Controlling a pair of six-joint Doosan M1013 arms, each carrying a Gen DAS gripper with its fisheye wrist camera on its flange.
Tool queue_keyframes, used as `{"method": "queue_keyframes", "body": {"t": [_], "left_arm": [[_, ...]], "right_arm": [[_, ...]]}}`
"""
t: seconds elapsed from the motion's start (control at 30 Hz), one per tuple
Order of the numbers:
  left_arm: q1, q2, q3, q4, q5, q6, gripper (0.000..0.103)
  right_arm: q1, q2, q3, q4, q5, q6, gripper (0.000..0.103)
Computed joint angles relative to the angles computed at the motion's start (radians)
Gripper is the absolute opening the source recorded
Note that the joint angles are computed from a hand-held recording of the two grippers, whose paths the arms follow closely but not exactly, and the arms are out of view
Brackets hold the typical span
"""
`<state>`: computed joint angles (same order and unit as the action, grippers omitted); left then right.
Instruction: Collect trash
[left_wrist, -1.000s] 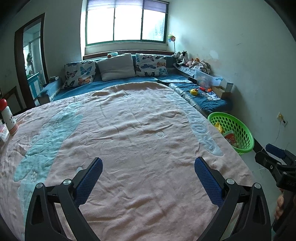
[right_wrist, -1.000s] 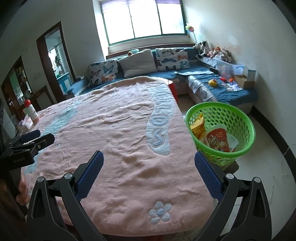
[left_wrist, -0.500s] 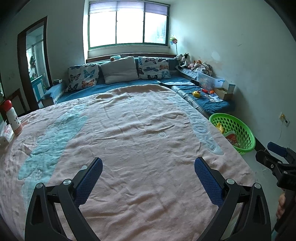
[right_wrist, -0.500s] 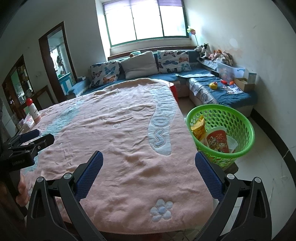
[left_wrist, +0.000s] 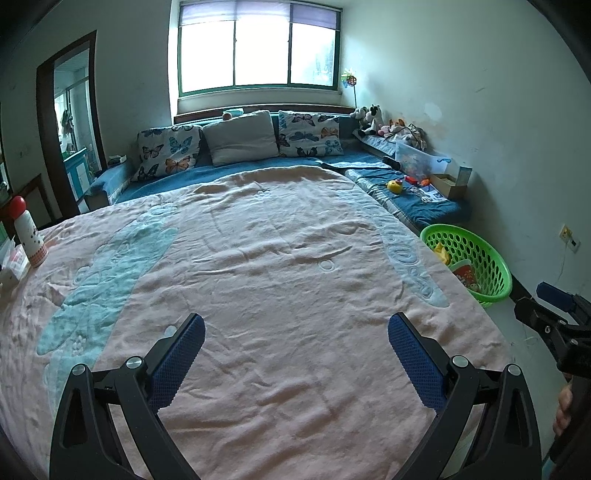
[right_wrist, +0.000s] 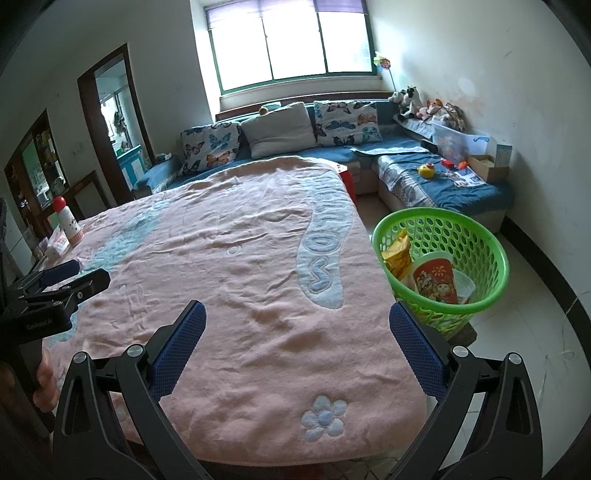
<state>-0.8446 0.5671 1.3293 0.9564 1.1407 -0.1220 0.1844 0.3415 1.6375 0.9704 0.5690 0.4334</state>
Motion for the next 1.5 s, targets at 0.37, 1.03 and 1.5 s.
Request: {"method": "queue_keyframes", "body": {"t": [0.37,1.03,1.5], "left_arm": [[0.004,0.004,-0.001,-0.012,-0.002,0.005,0.096],[0.005,0.005,0.000,-0.020,-0.006,0.007,0.096],[0.006,0.008,0.001,-0.021,-0.005,0.005,0.096]], "right_arm": [[0.001,0.001,0.000,-0.008,0.000,0.010,0.099],[0.002,0.002,0.003,-0.008,0.004,0.008,0.099],[0.001,0.007,0.003,-0.008,0.006,0.006,0.099]]}}
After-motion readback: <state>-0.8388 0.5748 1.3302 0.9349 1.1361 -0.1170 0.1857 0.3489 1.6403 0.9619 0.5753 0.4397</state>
